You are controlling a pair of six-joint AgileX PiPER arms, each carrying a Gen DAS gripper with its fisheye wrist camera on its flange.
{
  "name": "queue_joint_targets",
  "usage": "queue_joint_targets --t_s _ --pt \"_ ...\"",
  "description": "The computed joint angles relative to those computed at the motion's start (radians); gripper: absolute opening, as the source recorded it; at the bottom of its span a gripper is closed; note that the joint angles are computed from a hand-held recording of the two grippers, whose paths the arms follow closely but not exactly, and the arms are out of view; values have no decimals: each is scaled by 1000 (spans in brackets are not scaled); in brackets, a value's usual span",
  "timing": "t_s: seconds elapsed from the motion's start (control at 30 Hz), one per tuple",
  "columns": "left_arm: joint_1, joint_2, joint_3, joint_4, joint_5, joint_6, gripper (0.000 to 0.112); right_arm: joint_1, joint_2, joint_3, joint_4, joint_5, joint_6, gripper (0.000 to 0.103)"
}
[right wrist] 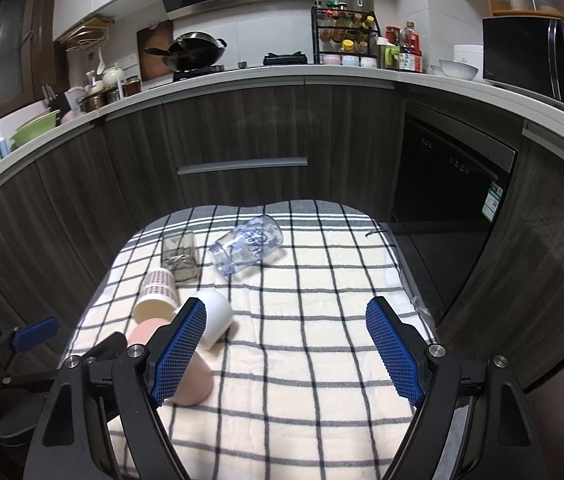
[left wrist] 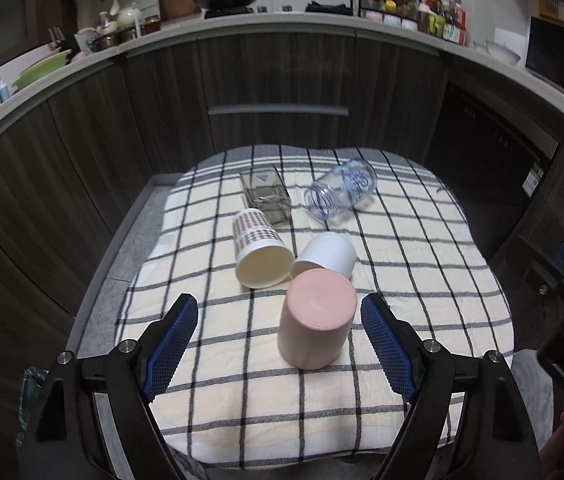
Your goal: Flip cup upside down
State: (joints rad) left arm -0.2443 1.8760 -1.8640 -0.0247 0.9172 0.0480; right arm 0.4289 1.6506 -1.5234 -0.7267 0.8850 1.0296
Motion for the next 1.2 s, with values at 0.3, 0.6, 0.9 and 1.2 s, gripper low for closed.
queue_joint_targets --t_s 0.3,0.6,0.9,1.2 --pt "58 -120 161 -26 -105 -18 87 62 -2 -34 -5 47 -10 82" --pt "99 -208 284 -68 -169 13 88 104 -22 -5 -3 51 8 82" --pt "112 -246 327 -62 -200 0 91 116 -31 3 -5 57 15 82" --pt "113 -280 364 -59 -230 -3 91 140 -47 11 -40 84 44 82"
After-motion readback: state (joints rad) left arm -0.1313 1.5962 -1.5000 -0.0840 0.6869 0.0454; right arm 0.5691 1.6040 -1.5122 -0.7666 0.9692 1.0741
